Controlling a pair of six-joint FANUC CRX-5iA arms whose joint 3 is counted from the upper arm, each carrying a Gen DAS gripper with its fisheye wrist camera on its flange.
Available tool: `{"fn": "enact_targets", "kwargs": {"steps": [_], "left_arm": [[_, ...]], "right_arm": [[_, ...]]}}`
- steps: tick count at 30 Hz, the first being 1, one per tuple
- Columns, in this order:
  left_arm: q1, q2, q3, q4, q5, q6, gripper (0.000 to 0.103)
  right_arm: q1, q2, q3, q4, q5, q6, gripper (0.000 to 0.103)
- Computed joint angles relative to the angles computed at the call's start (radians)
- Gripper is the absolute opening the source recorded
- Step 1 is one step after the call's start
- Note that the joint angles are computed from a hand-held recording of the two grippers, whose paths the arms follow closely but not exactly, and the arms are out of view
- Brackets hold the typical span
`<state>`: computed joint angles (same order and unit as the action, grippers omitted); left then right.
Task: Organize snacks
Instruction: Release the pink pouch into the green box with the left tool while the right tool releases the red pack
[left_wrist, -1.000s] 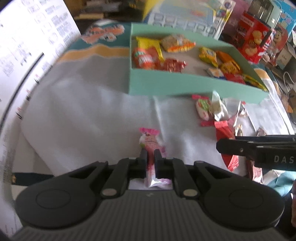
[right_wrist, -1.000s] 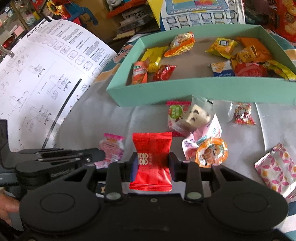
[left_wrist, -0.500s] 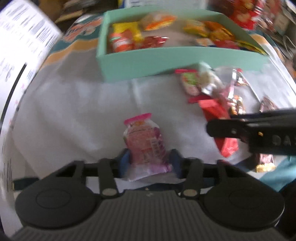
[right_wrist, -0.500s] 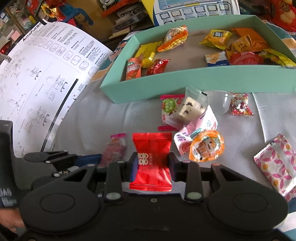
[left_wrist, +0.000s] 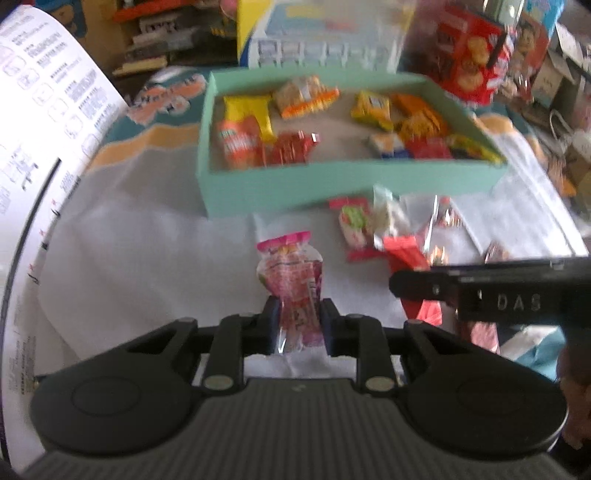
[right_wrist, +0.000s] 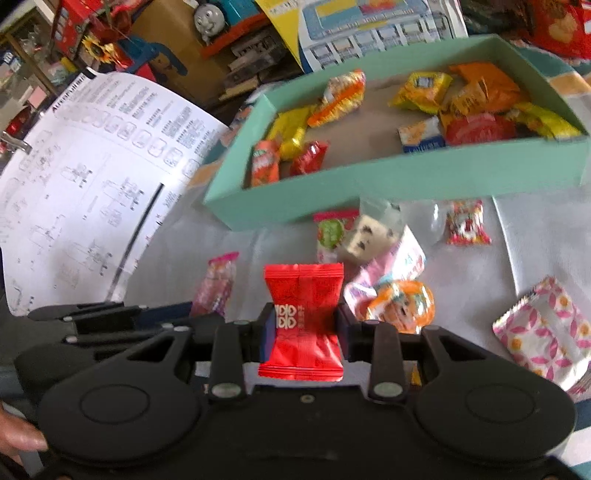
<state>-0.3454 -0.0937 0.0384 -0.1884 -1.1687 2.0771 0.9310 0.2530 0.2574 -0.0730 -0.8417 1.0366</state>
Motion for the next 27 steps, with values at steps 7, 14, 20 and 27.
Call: {"fn": "enact_targets", "kwargs": {"steps": [7,14,20,27], "left_arm": [[0.037,0.046,0.102,-0.021,0.054,-0.045,0.023],[0.089,0.220,0.257,0.062,0.130,-0.161,0.024],[0.105,0.327,0.310,0.113,0.117,-0.202,0.024],[0.104,0.354,0.314,0.092,0.084,-0.197,0.060]], "right_arm": [[-0.025,0.021,0.068,0.078,0.046,-0.024,0.033],[-0.090,0.178,0.289,0.143,-0.023,-0.074,0.033],[-0.119,0.314,0.474,0.116,-0.141,-0.036,0.033],[-0.138,0.375,0.550,0.039,-0.189,-0.026,0.050]]}}
